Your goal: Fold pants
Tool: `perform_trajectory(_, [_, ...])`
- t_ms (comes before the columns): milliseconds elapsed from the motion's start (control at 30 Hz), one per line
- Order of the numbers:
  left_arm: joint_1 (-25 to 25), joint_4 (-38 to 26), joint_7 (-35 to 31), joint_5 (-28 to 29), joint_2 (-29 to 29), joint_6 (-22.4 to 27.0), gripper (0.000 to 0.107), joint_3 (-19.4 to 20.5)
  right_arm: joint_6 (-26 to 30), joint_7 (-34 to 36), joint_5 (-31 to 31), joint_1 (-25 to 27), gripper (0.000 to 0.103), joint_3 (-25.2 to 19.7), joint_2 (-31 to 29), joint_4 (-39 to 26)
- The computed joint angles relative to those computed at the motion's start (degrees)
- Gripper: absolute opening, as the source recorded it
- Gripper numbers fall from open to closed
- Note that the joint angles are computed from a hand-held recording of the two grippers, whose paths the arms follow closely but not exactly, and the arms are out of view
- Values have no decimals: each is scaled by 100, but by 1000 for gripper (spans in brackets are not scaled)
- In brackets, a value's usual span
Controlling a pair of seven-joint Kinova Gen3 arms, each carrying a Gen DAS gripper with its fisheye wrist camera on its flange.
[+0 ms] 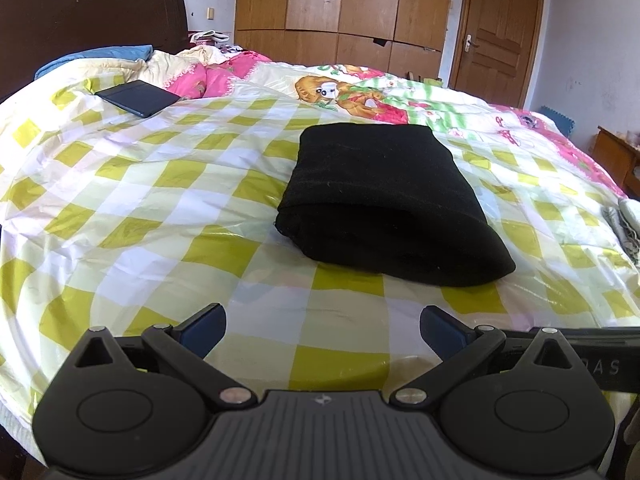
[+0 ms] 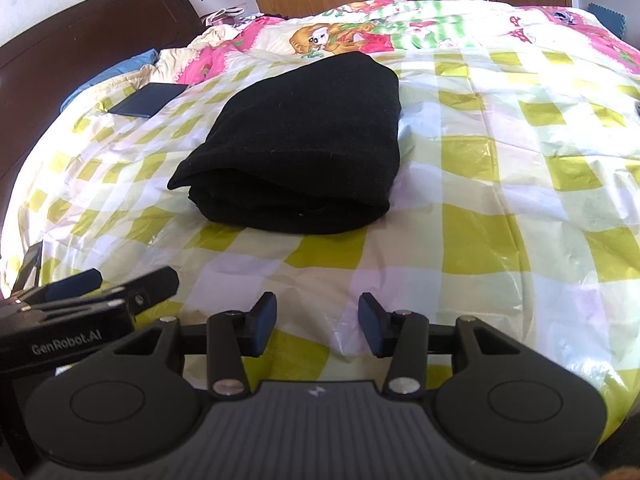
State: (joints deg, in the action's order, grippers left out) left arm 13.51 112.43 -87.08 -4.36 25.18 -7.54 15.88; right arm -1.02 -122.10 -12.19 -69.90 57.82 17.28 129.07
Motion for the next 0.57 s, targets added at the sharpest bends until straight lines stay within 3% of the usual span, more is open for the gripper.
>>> perform_trajectory(567, [209,-158,-230,107,22,345,103,-179,-92,298,-265,32,50,-114,-111,57])
